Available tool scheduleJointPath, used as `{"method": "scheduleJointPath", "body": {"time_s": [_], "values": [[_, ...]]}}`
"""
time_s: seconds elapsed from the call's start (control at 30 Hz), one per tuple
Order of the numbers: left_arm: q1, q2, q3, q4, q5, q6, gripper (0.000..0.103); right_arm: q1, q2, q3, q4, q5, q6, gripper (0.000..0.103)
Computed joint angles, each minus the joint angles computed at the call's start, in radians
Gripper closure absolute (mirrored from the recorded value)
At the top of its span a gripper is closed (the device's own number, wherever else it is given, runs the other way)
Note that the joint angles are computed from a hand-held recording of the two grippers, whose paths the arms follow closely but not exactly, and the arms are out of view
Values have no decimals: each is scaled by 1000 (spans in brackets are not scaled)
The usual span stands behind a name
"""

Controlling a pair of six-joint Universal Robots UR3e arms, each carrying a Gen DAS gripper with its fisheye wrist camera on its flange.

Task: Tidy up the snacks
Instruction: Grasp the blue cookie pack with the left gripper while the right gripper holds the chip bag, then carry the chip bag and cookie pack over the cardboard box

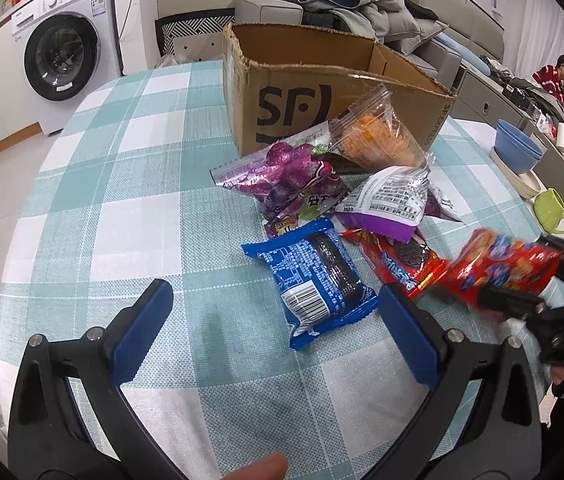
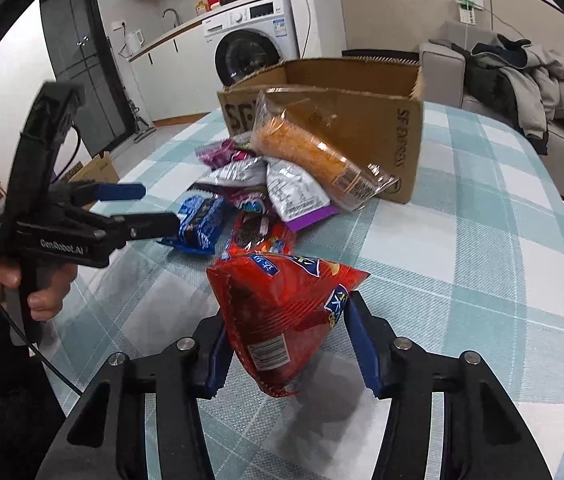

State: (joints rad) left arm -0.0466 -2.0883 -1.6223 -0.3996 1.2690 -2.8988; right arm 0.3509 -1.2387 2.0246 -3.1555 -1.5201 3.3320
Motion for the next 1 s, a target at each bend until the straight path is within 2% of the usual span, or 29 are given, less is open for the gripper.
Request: {"method": "scheduleJointPath", "body": {"time_s": [0.2,0.37,0.5,0.53,0.57,0.63,0.67,0.7,1.0], "values": [[8,-53,76,-89,-47,-40,1,7,-21,46,-104,-99,24,50],[-28,-123,167,-111,-21,-48,1,-22,-25,84,-176,-102,39,50],[-63,-193,257,-137,48,-68,2,-23,-25,88,-174,-111,39,50],[-58,-195,257,-140,32,-63,5,-20,-27,90,-173,-115,42,50],[-51,-188,239,-120,17,-58,13,-22,-25,89,-175,-115,43,50],[-34,-166,201,-99,-20,-36,35,-24,-21,88,-178,-115,44,50],[-17,-154,186,-108,-61,-27,53,-25,-21,90,-183,-115,45,50],[-7,-151,180,-106,-76,-30,60,-28,-21,93,-186,-111,44,50],[11,-126,116,-36,-75,-24,62,-19,-16,93,-202,-126,50,50]]}}
